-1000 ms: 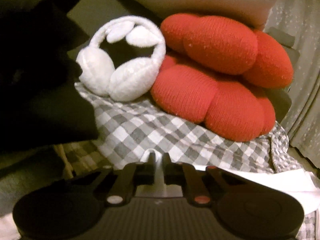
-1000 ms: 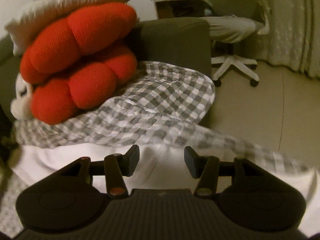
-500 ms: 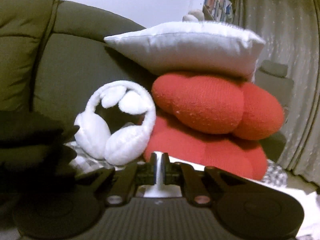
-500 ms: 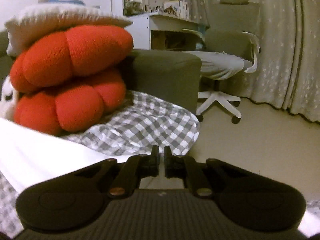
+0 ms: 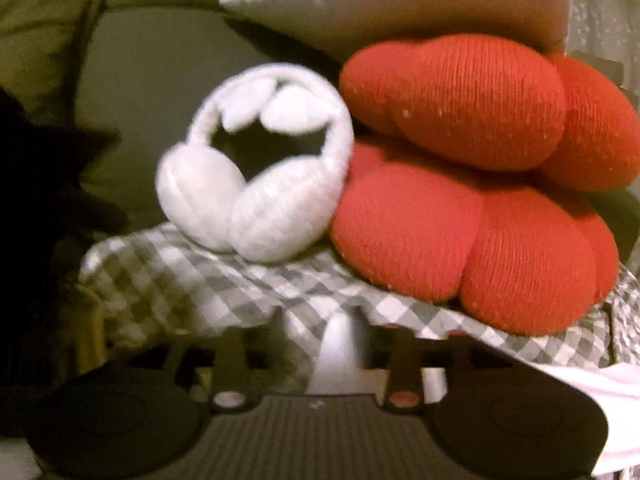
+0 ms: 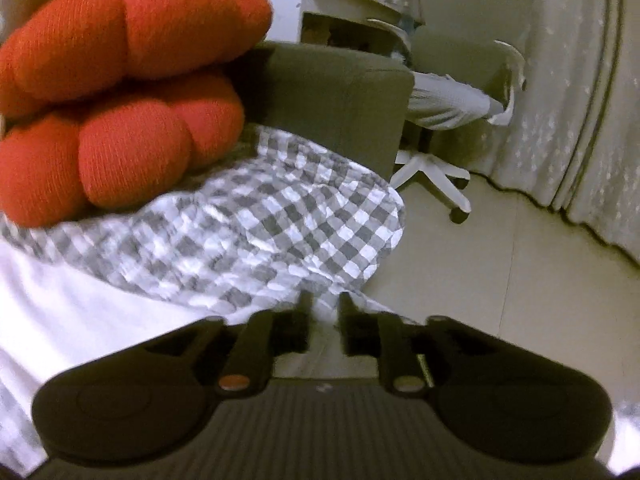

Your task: Fold clothes

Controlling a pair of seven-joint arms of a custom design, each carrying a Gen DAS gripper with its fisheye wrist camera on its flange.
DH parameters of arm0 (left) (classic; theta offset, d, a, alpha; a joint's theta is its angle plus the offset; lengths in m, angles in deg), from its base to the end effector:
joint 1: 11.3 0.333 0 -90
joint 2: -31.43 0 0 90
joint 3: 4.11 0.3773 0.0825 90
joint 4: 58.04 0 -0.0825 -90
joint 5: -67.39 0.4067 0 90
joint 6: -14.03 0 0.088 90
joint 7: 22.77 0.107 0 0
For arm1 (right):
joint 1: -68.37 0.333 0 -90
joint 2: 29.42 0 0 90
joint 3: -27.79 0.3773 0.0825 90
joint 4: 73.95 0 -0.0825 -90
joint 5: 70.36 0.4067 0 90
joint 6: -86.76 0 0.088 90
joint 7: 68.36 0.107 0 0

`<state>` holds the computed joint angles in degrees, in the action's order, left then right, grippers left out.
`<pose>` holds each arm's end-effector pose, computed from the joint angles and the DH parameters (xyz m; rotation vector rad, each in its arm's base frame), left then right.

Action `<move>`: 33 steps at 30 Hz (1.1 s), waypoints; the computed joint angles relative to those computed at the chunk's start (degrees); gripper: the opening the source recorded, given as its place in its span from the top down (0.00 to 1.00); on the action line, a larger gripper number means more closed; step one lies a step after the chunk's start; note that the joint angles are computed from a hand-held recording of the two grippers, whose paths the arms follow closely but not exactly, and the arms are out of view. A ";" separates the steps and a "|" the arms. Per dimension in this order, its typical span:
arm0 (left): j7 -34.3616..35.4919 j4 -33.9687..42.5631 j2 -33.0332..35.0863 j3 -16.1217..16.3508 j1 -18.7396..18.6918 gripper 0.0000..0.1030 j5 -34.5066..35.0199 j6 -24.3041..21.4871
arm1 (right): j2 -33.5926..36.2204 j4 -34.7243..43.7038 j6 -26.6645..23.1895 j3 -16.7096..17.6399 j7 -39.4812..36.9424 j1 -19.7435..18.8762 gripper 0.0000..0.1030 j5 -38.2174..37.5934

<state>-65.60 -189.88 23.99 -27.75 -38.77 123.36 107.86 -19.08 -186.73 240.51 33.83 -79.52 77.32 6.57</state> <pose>0.3518 -0.3106 0.4551 -2.0034 0.5062 -0.4221 0.6380 0.1352 0.4686 -2.0921 0.7143 -0.4723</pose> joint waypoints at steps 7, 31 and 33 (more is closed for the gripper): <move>6.15 5.90 1.91 -0.64 -1.46 0.32 6.14 0.73 | -3.16 -0.45 -5.36 -2.63 1.84 -2.41 0.44 0.96; 49.71 45.43 36.29 11.46 -5.22 0.59 7.84 38.93 | 2.27 4.16 -11.72 -6.76 13.12 -14.53 0.69 -15.41; 51.43 47.77 37.56 12.57 -5.74 0.57 5.64 38.81 | 4.17 6.57 -11.41 -6.19 15.97 -14.27 0.70 -17.41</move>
<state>-14.18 -142.11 61.54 -15.18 -44.51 129.00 146.67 -14.91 -180.17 229.10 27.64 -63.55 63.06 -10.84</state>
